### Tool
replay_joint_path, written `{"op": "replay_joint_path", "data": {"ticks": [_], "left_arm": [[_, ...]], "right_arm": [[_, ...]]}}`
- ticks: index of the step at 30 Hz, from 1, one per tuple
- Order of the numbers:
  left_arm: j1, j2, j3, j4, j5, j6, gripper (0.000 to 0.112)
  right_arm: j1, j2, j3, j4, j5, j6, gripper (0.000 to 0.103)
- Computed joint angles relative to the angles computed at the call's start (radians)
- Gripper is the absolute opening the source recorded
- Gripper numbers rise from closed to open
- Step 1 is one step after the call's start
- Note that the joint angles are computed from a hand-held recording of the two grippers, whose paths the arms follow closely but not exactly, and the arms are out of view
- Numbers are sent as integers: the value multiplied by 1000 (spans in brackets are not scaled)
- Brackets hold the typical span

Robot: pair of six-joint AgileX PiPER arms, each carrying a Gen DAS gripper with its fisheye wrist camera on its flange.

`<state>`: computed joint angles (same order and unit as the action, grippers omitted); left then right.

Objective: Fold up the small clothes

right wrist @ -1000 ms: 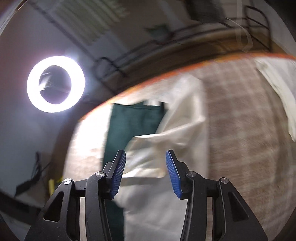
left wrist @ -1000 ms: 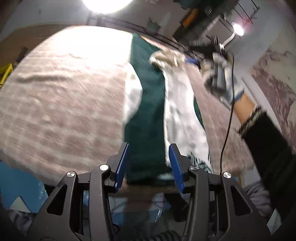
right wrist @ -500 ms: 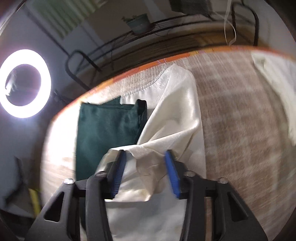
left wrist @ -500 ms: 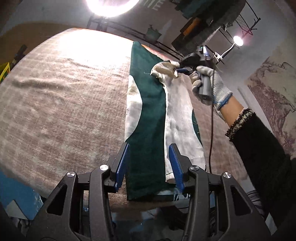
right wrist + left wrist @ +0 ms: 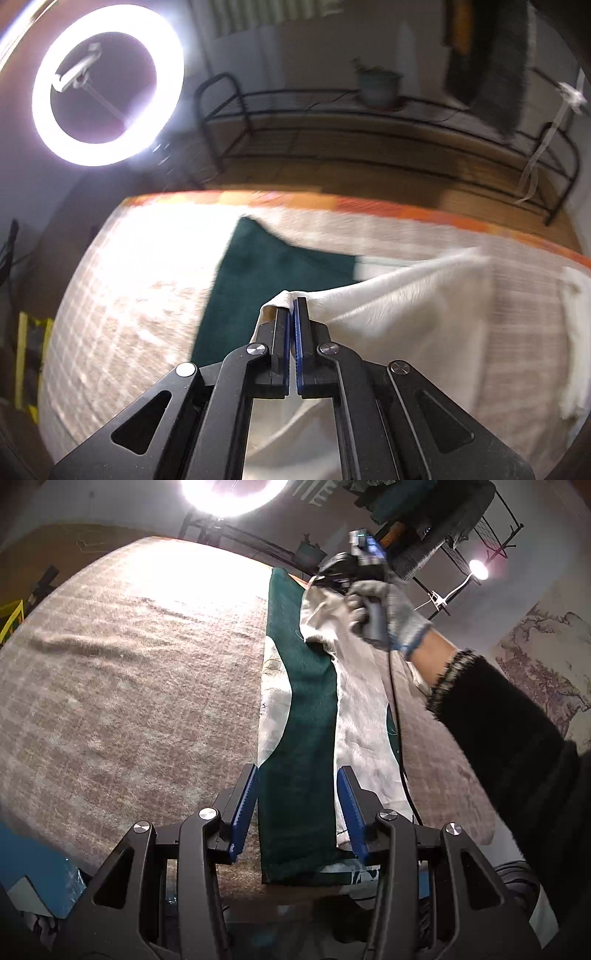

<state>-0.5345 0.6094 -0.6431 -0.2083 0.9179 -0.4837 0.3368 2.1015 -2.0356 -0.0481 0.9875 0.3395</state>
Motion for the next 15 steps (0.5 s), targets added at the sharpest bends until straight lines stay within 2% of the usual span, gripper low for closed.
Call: {"op": "replay_joint_path", "data": {"ticks": [5, 7, 8, 9, 11, 15], "left_arm": [[-66, 8, -1, 69, -13, -79, 45], [-116, 14, -2, 125, -20, -141, 45], [-132, 15, -3, 146, -20, -162, 45], [-150, 15, -4, 170, -20, -186, 45], [-185, 11, -7, 215, -18, -230, 45], [-336, 2, -15, 381, 13, -399, 45]], "right_arm": [[7, 92, -52, -14, 36, 31, 3], [-15, 75, -23, 23, 22, 14, 5], [-22, 55, 0, 24, 12, 17, 9], [-30, 17, 40, 30, -5, 18, 12], [-54, -89, 163, 81, -72, -18, 24], [-115, -337, 406, 196, -155, -91, 26]]}}
